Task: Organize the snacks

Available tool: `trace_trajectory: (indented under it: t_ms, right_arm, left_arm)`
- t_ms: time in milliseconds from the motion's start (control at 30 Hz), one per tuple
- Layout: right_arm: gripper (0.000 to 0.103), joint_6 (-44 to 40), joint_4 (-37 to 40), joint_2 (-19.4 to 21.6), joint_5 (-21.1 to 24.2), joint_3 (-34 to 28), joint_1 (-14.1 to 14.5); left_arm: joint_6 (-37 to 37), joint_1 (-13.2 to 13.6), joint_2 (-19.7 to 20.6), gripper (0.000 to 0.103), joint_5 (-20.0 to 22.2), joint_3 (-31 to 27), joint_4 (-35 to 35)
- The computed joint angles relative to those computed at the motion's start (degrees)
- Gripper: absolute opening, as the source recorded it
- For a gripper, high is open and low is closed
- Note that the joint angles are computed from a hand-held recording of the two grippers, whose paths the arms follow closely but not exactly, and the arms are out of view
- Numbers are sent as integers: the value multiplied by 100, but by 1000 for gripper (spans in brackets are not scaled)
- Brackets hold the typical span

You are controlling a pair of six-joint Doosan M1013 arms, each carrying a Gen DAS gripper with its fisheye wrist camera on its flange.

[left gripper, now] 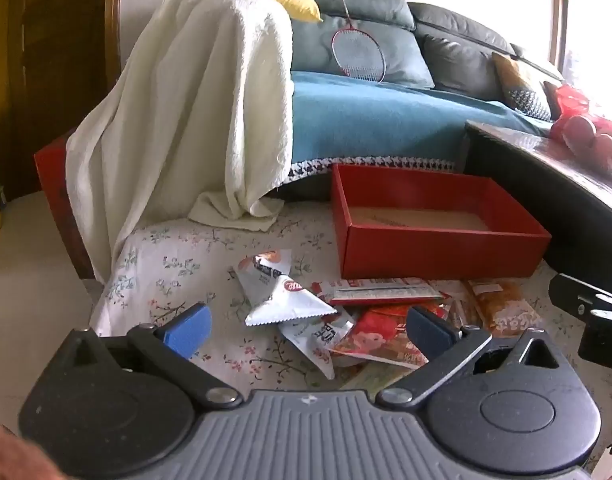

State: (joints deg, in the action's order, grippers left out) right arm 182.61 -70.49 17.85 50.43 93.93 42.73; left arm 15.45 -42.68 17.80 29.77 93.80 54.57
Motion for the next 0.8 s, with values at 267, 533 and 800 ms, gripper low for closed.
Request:
trace_trajectory:
  t_ms: [267,533,800]
  right_arm:
    - [103,-169,8,80,22,-50,35]
    - [103,-488,453,123,-87,-119,-44]
    - [103,-696,693,163,-122,-159,-75]
  left_arm:
    - [-2,-40,46,99,79,41,23]
    - [594,-3,73,99,184,-64,-587]
    - [838,11,93,99,225,-105,-809]
